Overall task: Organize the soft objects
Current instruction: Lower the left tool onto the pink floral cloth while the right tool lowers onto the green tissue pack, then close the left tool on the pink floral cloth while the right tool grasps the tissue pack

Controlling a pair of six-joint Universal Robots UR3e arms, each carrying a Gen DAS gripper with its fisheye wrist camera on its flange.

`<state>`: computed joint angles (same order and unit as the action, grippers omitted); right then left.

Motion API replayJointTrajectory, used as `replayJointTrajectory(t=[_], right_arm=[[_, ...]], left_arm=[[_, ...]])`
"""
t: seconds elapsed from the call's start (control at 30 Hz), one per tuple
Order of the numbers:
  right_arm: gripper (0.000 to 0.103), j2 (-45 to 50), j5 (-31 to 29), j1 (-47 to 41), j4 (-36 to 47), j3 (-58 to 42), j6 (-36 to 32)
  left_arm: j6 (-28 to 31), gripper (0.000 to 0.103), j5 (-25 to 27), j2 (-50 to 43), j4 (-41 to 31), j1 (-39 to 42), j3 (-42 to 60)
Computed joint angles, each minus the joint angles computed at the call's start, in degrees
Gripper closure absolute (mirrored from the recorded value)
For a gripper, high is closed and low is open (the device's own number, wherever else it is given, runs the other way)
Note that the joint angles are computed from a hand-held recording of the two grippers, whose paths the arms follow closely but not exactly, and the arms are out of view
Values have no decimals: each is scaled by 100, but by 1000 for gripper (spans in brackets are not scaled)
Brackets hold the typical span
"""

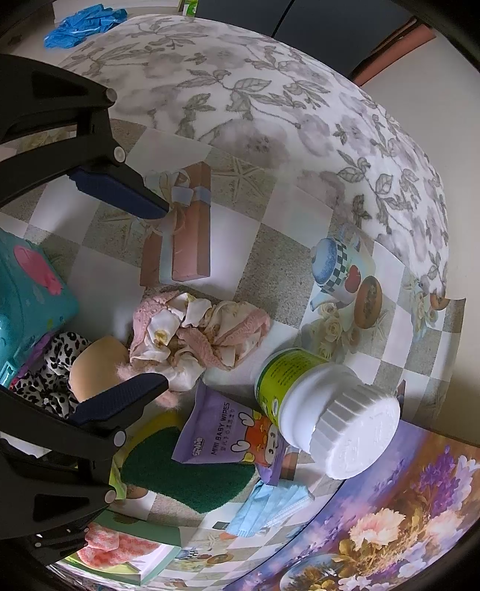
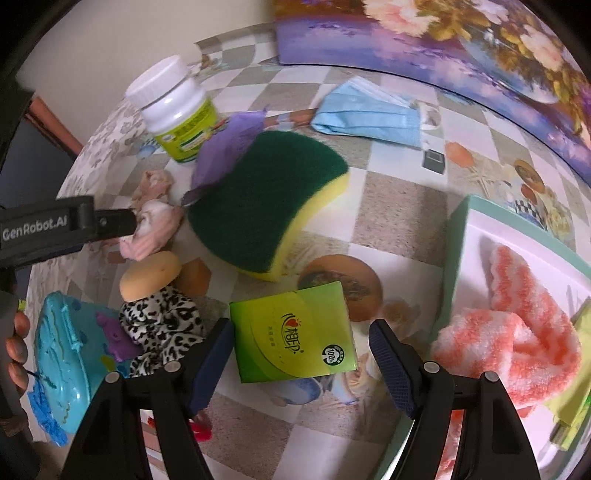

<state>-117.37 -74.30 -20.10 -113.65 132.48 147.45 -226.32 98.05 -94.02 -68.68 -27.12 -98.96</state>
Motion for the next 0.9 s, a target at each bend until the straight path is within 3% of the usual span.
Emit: replayJointTrajectory(t=[0.2, 0.3, 0.63, 0.73, 0.9], right_arm=[[26, 31, 9, -18, 65, 28, -121], [34, -79, 67, -180, 179, 60, -283], [35, -255, 97, -447, 538, 33, -578], [35, -221, 82, -461, 587, -36, -575], [35, -308, 105, -546, 759, -107, -663]], left_arm=[[98, 17, -4, -142, 69, -7, 124], [120, 17, -29, -179, 110, 37, 139], [314, 17, 12, -618, 107, -32, 524], [407, 30, -35, -743, 105, -52, 584], [467, 62, -133, -880, 166, -121, 637]])
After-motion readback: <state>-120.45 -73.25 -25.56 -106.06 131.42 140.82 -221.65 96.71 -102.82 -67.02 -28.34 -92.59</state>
